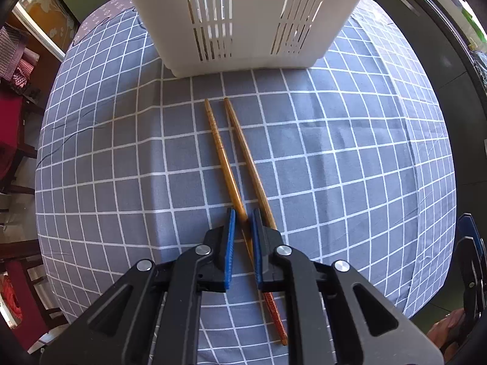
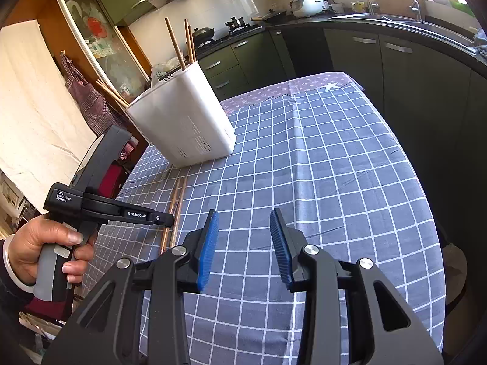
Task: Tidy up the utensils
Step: 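Grasp the red-tipped chopstick with the left tool while the right tool grasps the last chopstick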
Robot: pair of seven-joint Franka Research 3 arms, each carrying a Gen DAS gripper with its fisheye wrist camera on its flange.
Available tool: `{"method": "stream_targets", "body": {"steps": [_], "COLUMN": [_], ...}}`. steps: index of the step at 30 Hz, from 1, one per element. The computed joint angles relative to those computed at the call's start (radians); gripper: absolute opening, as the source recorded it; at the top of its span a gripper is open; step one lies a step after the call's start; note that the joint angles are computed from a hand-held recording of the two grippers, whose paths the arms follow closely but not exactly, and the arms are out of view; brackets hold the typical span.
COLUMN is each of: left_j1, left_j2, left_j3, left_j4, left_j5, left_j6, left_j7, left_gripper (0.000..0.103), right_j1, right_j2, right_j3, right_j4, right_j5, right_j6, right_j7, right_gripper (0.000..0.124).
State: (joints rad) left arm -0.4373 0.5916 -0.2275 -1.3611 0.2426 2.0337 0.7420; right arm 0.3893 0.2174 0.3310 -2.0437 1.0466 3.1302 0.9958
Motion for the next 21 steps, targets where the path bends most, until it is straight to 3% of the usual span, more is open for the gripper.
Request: {"method": "stream_targets", "body": {"steps": [6,14,21], "left_j1": [0.017,0.037,0.048], "left_j2": [-0.032,-0.200,-0.362], "left_j3": [-0.008,-0.009,-0.017], "left_j4": [-0.053,-0.278,-0.452], "left_j5": [-0.018,0.027,0.081], "left_j6": [0.050,0.258,0.414], "left_j7": [0.010,-0.025,-0.078], "left_gripper": [0.007,0.007,0.007], "right_j1": [0.011,0.014,0.054], "right_j2": [0.000,0.002,0.017], "right_j3": [-0.013,-0.020,-0.061], "right_j4": [-0.004,-0.003,0.009], "right_j5": [-0.028,-0.067,-0.223], "right_j6": [-0.002,-0.005,-0.026], "right_j7": [0.033,0.070,0.192], "right_gripper": [0.037,0.037,0.041]}}
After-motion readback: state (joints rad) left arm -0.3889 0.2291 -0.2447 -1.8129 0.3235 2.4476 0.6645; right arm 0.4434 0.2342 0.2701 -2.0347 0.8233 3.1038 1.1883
